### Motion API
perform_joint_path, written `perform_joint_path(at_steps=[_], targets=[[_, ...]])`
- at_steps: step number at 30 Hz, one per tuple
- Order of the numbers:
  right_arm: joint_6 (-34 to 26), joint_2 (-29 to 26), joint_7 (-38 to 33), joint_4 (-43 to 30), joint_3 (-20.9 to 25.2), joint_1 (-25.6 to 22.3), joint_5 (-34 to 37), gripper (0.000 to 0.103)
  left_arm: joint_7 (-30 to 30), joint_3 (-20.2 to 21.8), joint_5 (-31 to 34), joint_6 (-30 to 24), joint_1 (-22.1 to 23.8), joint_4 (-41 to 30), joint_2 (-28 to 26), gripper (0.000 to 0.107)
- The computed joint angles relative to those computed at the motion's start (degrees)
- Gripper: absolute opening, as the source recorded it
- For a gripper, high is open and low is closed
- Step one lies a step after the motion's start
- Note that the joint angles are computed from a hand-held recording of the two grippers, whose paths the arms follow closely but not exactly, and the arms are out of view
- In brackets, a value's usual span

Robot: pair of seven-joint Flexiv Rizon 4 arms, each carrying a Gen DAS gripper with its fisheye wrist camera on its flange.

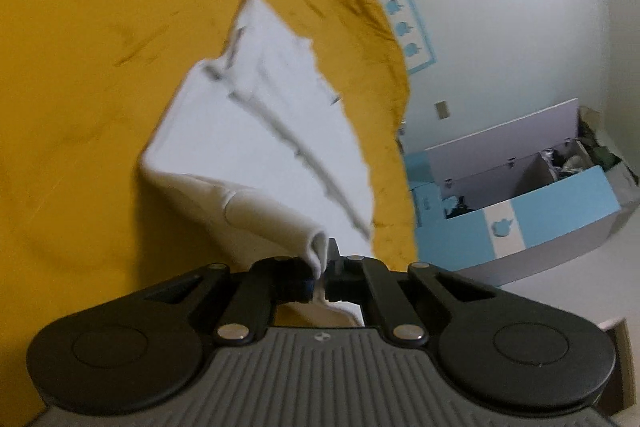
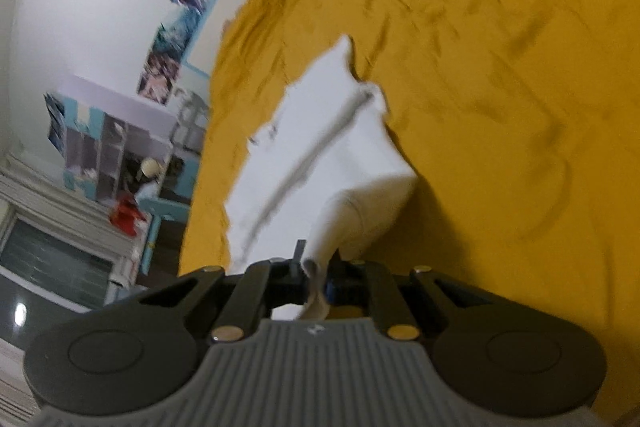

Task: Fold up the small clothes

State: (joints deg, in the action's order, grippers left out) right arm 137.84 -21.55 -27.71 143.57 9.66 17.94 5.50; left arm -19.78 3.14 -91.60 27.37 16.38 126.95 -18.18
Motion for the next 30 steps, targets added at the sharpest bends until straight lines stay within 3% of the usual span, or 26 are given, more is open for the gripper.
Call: perform_joint_path(at_steps=[8, 12, 17, 23, 25, 27, 30], targets=[[-9.07, -6.12, -0.71, -17.45, -4.31, -5.81, -9.78, 0.002, -2.7, -4.94, 0.13, 3.15, -0.3, -16.25, -9.18, 0.004], [-15.48, -13.27, 0.76, -31.23, -4.4, -9.0, -13.45, 0.002, -2.64, -8.43, 1.45, 8.17, -1.09, -27.28, -15.33, 0.004], [-24.67, -24.11, 4.6, -50.33, -2.93, -13.01, -18.27, 0.002, -8.05, -13.27, 6.31, 13.99, -0.96, -41.3, -24.87, 0.004], [-40.75, -36.58, 4.57, -73.23, -4.96, -12.04, -19.37, 0.002, -17.47, -15.95, 17.06, 21.67, -3.12, -59.23, -39.16, 0.004], [-46.9, -41.53, 2.01, -81.26, -3.2, -12.61, -19.71, 0.003, -20.97, -15.83, 20.29, 25.06, -4.3, -63.27, -42.87, 0.006], [-51.37, -44.3, 4.11, -85.78, -7.21, -10.45, -19.37, 0.007, -21.95, -17.13, 20.63, 29.64, -4.74, -64.68, -44.64, 0.016], [-50.41, -44.94, 4.02, -85.54, -11.37, -8.25, -17.75, 0.021, -19.98, -21.33, 19.35, 31.05, -2.06, -62.86, -43.63, 0.024]])
